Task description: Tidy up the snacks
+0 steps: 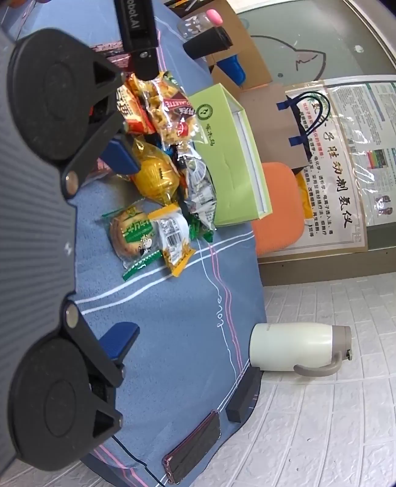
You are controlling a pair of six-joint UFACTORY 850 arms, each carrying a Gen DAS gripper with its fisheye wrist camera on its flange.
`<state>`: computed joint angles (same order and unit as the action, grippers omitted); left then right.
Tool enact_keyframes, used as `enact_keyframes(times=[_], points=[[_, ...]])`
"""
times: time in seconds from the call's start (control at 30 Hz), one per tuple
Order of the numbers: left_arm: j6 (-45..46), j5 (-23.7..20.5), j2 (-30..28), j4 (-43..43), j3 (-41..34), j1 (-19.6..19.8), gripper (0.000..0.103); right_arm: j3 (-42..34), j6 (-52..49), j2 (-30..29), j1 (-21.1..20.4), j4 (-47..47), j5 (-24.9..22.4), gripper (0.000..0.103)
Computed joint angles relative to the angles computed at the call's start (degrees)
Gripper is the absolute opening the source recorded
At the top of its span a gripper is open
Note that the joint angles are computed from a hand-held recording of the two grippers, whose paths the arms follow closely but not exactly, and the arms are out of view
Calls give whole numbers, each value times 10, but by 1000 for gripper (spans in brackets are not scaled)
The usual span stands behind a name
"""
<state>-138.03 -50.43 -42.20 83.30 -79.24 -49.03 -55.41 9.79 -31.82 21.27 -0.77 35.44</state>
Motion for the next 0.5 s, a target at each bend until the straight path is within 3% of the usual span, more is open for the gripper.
enact_keyframes(times=[0.2,0.5], points=[[0,-2,0,1,-1,1,92,-3,0,-2,0,-10,1,103],[21,22,4,-2,-5,13,92,-13,-48,-16,5,4,39,103]])
